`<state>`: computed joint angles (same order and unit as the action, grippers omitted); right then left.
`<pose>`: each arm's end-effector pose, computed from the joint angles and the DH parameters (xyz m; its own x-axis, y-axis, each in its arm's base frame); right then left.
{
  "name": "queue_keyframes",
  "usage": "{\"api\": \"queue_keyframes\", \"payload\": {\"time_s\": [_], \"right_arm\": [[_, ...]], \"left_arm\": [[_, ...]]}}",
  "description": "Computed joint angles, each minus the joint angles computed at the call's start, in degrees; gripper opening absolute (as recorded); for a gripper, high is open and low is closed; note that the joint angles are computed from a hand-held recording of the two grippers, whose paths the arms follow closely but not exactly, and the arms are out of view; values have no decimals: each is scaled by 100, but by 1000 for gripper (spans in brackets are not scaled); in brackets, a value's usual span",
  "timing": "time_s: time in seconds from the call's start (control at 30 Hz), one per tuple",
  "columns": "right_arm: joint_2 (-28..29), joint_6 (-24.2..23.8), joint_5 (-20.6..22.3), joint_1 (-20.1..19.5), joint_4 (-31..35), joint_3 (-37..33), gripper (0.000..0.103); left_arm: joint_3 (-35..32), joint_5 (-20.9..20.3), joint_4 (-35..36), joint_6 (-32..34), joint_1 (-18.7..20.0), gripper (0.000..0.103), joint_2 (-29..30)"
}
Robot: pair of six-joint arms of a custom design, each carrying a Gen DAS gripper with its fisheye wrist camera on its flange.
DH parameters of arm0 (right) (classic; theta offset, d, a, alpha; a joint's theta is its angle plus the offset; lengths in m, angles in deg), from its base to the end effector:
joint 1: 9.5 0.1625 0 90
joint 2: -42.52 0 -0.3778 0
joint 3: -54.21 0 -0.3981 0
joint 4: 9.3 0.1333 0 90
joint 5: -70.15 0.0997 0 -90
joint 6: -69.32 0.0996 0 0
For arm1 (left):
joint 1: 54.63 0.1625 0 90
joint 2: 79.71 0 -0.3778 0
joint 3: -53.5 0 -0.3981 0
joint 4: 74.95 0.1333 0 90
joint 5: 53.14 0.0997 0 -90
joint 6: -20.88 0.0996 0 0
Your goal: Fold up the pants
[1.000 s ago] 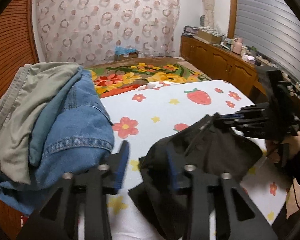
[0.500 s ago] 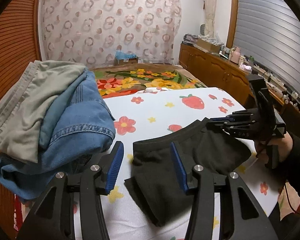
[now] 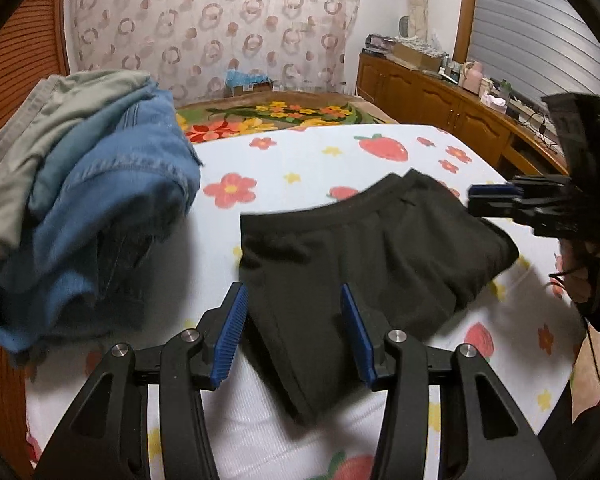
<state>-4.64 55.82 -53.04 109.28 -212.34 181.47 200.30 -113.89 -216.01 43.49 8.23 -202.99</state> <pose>0.2878 -0.3603 0.0316 -0.7582 -0.3098 0.5737 -0.5976 0.6821 -0.4215 0.0313 -0.3378 0.2885 -0.6564 0.4852 -0.5777 0.7115 0.6527 -0.2603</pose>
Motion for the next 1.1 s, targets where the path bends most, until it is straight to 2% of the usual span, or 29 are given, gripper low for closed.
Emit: {"api": "queue_keyframes", "payload": {"time_s": [0.2, 0.27, 0.4, 0.7, 0.77, 0.83, 0.97, 1.1], "right_arm": [[-153, 285, -135, 290, -163, 439, 31], [-190, 344, -128, 354, -207, 573, 36], [-137, 394, -207, 430, -286, 696, 37], [238, 321, -466, 505, -375, 454, 36], [276, 250, -444, 525, -490, 458, 14], [248, 195, -404, 564, -644, 523, 10], [239, 177, -605, 719, -961, 672, 7], [71, 404, -784, 838, -981, 904, 6]], "left_arm": [[180, -46, 538, -101, 26, 50, -700], [217, -59, 673, -131, 40, 50, -864], [297, -93, 962, -188, 5, 50, -1246], [438, -100, 1081, -118, 47, 50, -1367], [447, -123, 1051, -72, 83, 49, -1288], [454, -145, 884, 32, 138, 48, -1115], [441, -166, 632, 141, 251, 37, -859], [411, -176, 657, 159, 269, 37, -856]]}}
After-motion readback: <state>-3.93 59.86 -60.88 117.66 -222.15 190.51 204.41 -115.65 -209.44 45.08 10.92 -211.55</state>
